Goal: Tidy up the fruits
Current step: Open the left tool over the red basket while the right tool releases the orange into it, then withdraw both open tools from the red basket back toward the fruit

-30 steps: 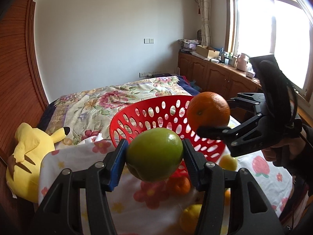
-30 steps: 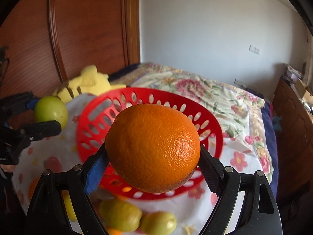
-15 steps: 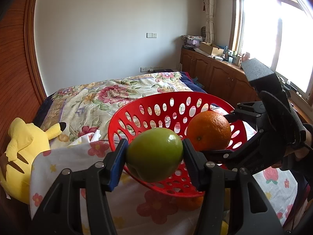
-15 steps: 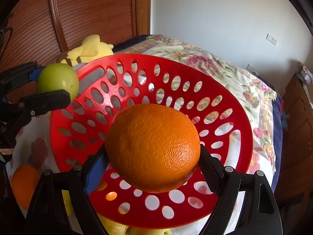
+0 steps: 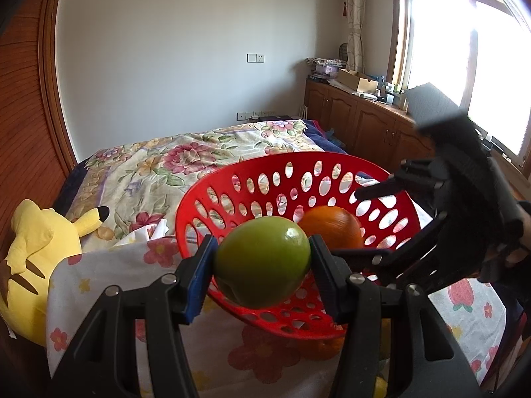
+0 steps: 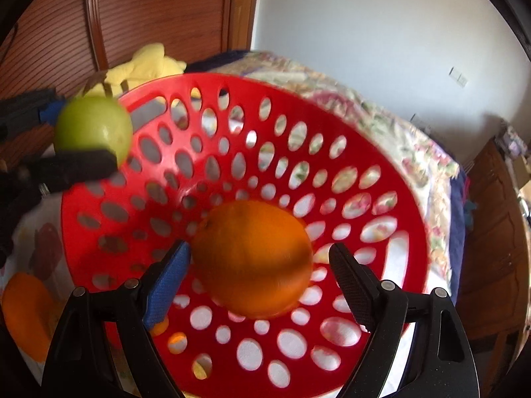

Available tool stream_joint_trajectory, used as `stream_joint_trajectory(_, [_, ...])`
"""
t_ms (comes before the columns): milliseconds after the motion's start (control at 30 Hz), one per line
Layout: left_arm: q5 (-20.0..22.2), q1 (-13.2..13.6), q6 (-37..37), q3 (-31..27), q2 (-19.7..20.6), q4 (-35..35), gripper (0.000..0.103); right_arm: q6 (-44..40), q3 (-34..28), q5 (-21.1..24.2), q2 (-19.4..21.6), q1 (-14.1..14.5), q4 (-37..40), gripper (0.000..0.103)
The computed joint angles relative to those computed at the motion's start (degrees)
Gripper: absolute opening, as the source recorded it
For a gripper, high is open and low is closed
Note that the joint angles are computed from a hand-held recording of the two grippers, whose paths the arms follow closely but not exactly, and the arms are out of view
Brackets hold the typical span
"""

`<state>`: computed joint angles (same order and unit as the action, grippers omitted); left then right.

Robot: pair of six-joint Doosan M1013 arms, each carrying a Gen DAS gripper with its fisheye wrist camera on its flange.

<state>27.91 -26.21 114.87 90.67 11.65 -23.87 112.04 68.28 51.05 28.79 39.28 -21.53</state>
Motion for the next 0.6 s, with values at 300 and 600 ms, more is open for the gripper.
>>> stream_joint_trajectory(300, [2.0,-0.9,-0.4,-0.7,0.8,1.6,0.056,6.8,4.6,-5.5,-3.2,0.2,-3.0,0.087])
stream_joint_trajectory(600, [3.9,-2.1,-4.6,-2.0,1.5,6.6,0.056,15.7,9.8,-9.5,-7.0,1.2,-8.1,0.087])
